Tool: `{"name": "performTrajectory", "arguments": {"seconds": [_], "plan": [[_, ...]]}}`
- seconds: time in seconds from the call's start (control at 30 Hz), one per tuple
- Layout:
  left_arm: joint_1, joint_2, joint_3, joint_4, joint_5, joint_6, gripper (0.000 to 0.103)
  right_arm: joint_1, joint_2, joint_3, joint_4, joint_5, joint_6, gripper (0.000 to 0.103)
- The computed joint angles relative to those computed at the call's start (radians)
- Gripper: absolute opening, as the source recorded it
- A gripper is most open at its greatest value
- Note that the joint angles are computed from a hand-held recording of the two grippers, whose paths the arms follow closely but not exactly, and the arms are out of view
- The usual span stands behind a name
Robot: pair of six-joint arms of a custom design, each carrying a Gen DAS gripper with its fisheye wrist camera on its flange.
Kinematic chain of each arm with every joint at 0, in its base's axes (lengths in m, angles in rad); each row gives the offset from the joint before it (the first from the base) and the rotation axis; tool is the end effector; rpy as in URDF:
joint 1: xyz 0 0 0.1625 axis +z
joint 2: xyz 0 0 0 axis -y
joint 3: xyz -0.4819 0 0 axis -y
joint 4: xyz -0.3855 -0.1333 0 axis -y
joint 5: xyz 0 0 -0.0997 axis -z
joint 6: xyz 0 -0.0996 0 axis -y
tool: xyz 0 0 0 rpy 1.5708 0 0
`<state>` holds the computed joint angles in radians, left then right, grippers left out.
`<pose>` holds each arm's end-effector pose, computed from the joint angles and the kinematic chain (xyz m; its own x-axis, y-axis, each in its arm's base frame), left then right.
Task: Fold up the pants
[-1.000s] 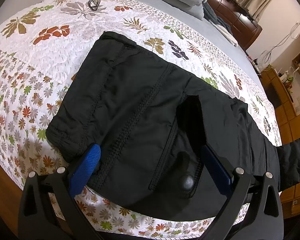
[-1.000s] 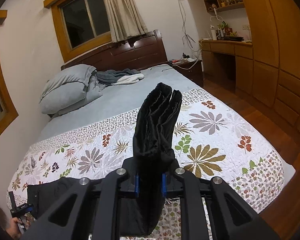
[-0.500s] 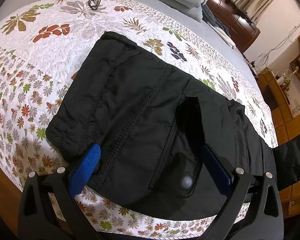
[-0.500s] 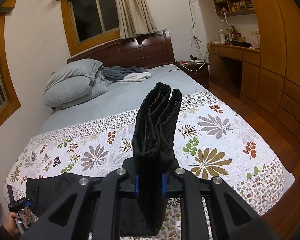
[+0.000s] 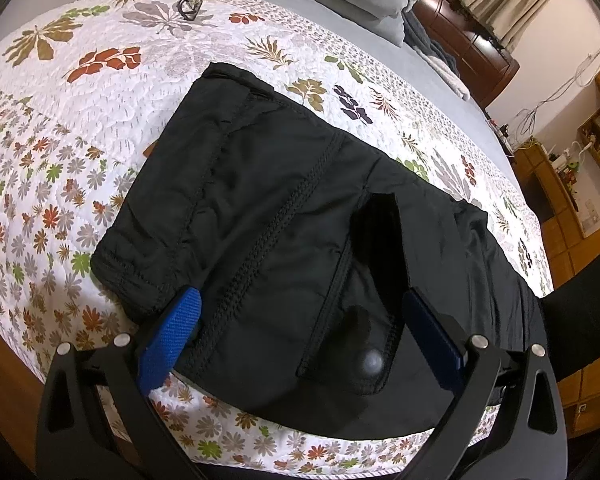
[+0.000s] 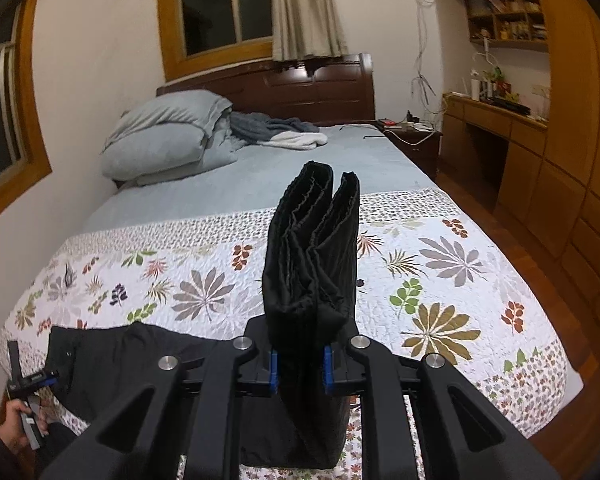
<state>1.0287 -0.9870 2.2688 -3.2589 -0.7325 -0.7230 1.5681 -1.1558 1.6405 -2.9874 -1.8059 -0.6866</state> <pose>-0.0769 -0.5296 0.1733 -0.8568 -0.4507 -0.2506 -0.1240 0.6518 -0.7482 0.1083 -0.6729 0.4462 -0.7528 -0.2314 0.6163 -0.6149 0.5814 -0.5328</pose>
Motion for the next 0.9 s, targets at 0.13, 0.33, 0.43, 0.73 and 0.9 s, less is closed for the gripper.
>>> {"name": "performTrajectory", "arguments": {"seconds": [0.13, 0.33, 0.43, 0.73, 0.9], "plan": [[0.003, 0.003, 0.019, -0.07, -0.018, 0.006, 0.1, 0.026, 0.023, 0.011, -0.007, -0.04, -0.026, 0.015], [0.006, 0.006, 0.017, -0.079, -0.027, 0.009, 0.1, 0.057, 0.06, 0.032, -0.022, -0.085, -0.065, 0.015], [0.008, 0.005, 0.02, -0.09, -0.035, 0.016, 0.1, 0.075, 0.085, 0.048, -0.042, -0.112, -0.093, 0.015], [0.018, 0.005, 0.039, -0.163, -0.072, 0.039, 0.1, 0.113, 0.154, 0.097, -0.071, -0.171, -0.141, 0.015], [0.023, 0.006, 0.048, -0.202, -0.089, 0.051, 0.1, 0.125, 0.169, 0.107, -0.074, -0.196, -0.152, 0.015]]}}
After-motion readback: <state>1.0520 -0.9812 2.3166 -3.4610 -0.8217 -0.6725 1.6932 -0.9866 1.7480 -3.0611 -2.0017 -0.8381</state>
